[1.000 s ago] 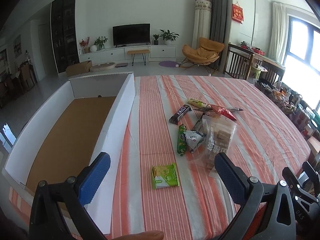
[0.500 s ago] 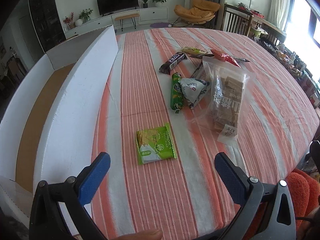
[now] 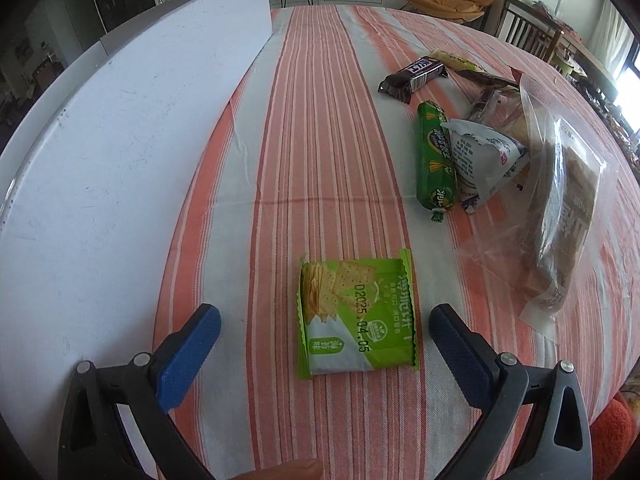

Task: Organize snacks
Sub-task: 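Grasp the green cracker packet with the left tool while the right tool grasps the clear cake-bar bag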

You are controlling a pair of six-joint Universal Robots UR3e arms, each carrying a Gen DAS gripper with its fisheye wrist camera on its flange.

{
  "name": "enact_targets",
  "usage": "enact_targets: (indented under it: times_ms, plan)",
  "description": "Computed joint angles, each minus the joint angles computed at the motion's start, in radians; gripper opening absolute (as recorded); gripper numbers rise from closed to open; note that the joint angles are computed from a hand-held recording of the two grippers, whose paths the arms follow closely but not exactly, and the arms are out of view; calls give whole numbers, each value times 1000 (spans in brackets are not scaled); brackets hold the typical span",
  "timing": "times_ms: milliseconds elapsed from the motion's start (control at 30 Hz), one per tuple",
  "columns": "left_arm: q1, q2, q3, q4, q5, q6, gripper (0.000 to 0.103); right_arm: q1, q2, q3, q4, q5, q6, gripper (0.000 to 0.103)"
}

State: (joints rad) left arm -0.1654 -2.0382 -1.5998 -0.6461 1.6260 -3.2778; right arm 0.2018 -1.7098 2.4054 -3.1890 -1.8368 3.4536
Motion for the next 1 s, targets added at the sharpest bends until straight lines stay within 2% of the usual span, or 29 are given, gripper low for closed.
enact_targets:
  times_ms: [133, 233, 267, 333, 367, 433, 500, 567, 633, 700, 733, 800, 933, 1000]
  plan:
    - [13, 19, -50, 52, -18, 47, 103, 0, 7, -2, 0, 2, -1, 94]
    - [23, 44, -44, -6, -37, 90, 103, 3, 11, -1, -5, -1, 1, 94]
    - [26, 51, -42, -16, -45, 98, 98, 3, 10, -1, -2, -1, 2, 94]
    - [24, 83, -87, 40, -44, 101, 69, -3, 4, 0, 6, 5, 3, 94]
    - [22, 106, -112, 57, -43, 115, 50, -9, -2, 2, 10, 12, 3, 94]
    - [35, 130, -142, 62, -68, 127, 49, -43, -24, 5, 35, 55, 4, 94]
    - [52, 158, -191, 95, -91, 135, 49, -116, -56, 4, 84, 149, 5, 94]
    - [73, 206, -256, 120, -132, 133, 49, -201, -40, -44, 161, 290, -13, 94]
    - [88, 241, -303, 139, -157, 136, 49, -248, 51, -179, 314, 436, -44, 94]
    - [100, 265, -336, 151, -183, 139, 49, -253, 198, -316, 382, 571, -45, 95]
    - [89, 238, -311, 154, -190, 126, 49, -234, 278, -384, 389, 603, -29, 95]
    - [98, 254, -326, 153, -214, 132, 49, -159, 448, -554, 406, 566, 20, 95]
    - [118, 333, -391, 149, -245, 164, 49, -36, 691, -857, 492, 394, 92, 94]
    - [135, 378, -428, 151, -260, 189, 49, -17, 697, -848, 476, 327, 122, 88]
